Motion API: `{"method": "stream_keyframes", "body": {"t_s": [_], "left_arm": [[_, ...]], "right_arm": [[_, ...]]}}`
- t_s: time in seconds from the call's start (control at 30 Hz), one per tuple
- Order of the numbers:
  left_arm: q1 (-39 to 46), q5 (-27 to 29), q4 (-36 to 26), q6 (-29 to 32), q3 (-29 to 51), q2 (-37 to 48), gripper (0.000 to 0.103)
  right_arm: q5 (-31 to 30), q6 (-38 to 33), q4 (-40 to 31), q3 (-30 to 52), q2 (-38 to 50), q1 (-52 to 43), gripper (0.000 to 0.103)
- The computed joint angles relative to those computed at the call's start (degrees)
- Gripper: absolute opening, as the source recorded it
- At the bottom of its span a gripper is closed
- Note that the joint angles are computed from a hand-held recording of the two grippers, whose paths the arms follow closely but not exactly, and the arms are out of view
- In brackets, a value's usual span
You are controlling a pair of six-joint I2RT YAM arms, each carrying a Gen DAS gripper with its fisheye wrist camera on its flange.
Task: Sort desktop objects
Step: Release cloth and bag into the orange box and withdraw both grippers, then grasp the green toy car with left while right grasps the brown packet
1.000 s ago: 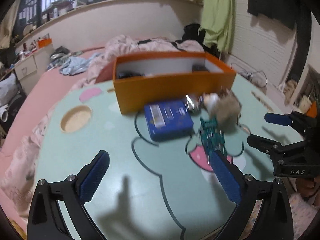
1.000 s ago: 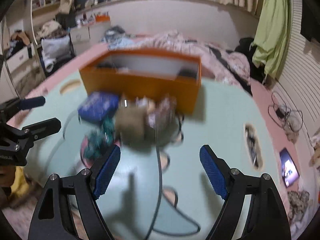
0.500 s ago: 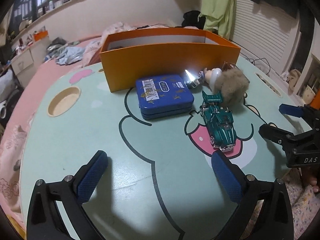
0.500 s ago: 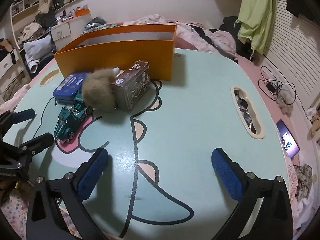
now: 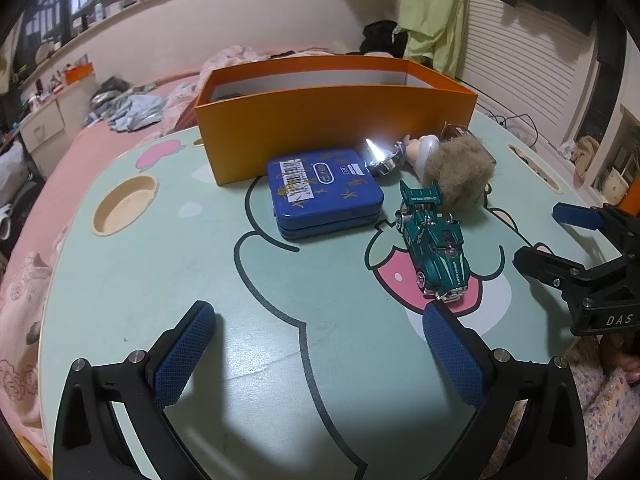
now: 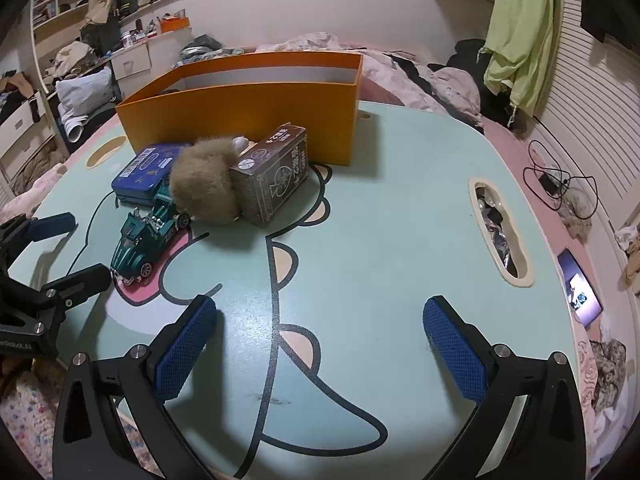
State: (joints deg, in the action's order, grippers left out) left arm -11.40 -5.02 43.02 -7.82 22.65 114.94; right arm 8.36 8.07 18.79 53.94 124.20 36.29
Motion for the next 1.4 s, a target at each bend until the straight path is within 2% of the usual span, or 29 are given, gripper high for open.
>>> {"method": "stream_keyframes", "body": {"t_s": [0.13, 0.2, 0.27, 0.37, 0.47, 0.63, 0.7, 0.73, 0.8, 0.83, 1.0, 1.17, 1.27, 1.4], "left_arm": [[0.07, 0.89, 0.61, 0.01, -0.53, -0.45, 0.103], [0.95, 3.57, 3.31, 0.42, -2.26, -1.48, 0.101], [0.47, 3.88, 6.75, 0.66, -4.6, -3.37, 0.1], [-0.19, 6.57, 7.61, 1.18, -5.95, -6.41, 0.098], [-1.67, 9.17, 2.8, 1.49, -3.25, -8.01, 0.088], [-5.03, 4.9, -4.06, 2.53, 3.88, -5.3, 0.073], [-4.89, 5.78, -7.12, 2.96, 6.89, -3.7, 0.059], [-4.99, 6.0, -8.17, 3.14, 7.92, -3.04, 0.056], [-4.6, 7.85, -10.07, 3.52, 10.0, -1.45, 0.037], [-4.27, 8.61, -10.99, 3.35, 10.86, -0.65, 0.034], [-1.54, 11.72, -5.17, 1.65, 6.91, -0.92, 0.025], [-0.23, 10.33, 3.65, 0.56, -0.44, -1.61, 0.025], [0.67, 10.19, 8.72, 0.21, -3.62, -0.9, 0.025], [1.18, 10.82, 10.78, -1.1, -3.85, 0.38, 0.025]], "right_arm": [[-0.15, 0.03, 0.57, -0.19, -0.03, -0.11, 0.103], [-0.14, 0.1, 0.68, -0.21, 0.02, -0.09, 0.103], [-0.19, 0.11, 0.84, -0.33, -0.04, -0.17, 0.103], [-0.11, 0.28, 0.83, -0.36, -0.14, -0.33, 0.103], [0.03, 0.4, 0.91, -0.53, -0.26, -0.2, 0.103], [0.33, 0.84, 1.07, -0.73, -0.39, -0.3, 0.103], [0.42, 1.05, 1.15, -0.88, -0.51, -0.47, 0.103], [0.32, 1.03, 1.25, -0.98, -0.58, -0.58, 0.103], [0.22, 0.91, 1.29, -1.06, -0.65, -0.83, 0.103], [0.06, 0.8, 1.36, -1.1, -0.66, -1.01, 0.103], [-0.74, 1.5, 2.55, -2.0, -1.07, -1.59, 0.103], [-2.96, 3.55, 4.46, -3.61, -2.05, -3.09, 0.103], [-4.58, 5.29, 3.35, -2.94, -3.0, -3.89, 0.103], [-6.57, 8.82, 0.56, 1.13, -3.82, -4.32, 0.102]]}}
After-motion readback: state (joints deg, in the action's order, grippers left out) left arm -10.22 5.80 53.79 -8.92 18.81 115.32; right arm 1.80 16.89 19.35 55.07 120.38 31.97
